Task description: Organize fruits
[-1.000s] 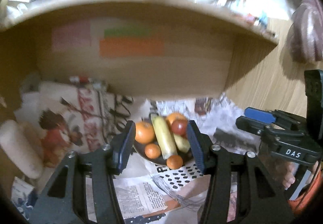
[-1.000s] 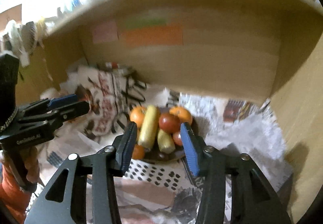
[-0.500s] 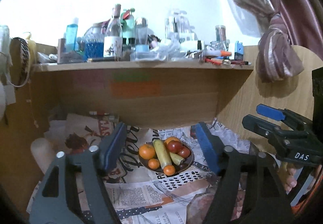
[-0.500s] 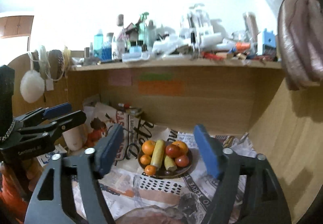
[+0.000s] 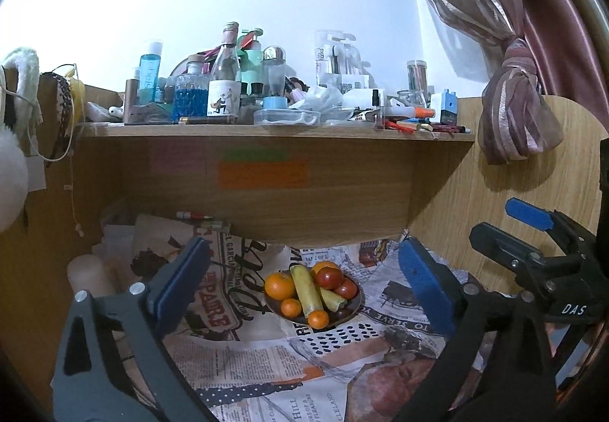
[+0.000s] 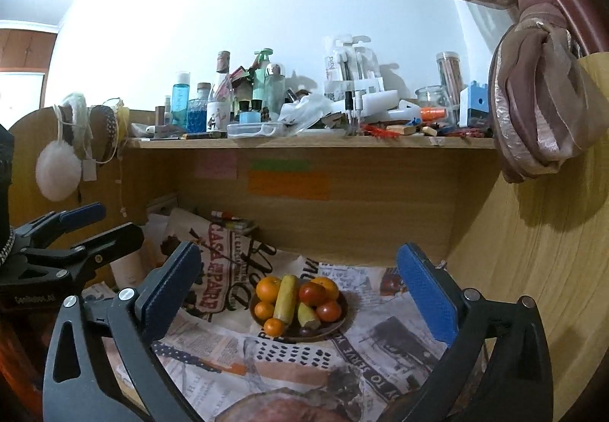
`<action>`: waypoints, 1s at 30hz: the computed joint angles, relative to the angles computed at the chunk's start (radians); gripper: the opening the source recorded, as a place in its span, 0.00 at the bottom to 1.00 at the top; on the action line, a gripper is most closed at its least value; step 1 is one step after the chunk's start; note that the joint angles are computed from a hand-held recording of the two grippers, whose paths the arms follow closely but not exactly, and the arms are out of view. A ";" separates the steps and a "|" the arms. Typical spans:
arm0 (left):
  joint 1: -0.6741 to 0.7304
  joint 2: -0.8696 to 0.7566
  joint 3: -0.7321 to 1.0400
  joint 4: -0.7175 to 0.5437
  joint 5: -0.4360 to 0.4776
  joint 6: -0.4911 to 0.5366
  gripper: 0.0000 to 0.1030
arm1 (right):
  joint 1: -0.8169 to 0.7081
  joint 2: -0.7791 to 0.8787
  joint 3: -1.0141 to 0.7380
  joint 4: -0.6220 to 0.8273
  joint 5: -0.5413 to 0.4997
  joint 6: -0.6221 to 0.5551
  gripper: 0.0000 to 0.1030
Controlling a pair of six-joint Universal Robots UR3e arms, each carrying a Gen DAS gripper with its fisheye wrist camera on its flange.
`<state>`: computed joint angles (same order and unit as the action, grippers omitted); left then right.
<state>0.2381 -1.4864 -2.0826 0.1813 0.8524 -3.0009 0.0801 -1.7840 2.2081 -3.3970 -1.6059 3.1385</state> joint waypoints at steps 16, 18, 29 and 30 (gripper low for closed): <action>-0.028 -0.025 0.021 0.000 0.043 -0.019 1.00 | 0.001 0.009 0.001 -0.015 -0.015 0.019 1.00; -0.030 -0.025 0.022 0.002 0.047 -0.021 1.00 | 0.003 0.009 0.000 -0.015 -0.020 0.022 1.00; -0.031 -0.029 0.025 0.004 0.050 -0.025 1.00 | 0.018 0.011 0.000 -0.027 -0.047 0.043 1.00; -0.032 -0.028 0.026 0.001 0.050 -0.025 1.00 | 0.019 0.010 0.000 -0.028 -0.047 0.044 1.00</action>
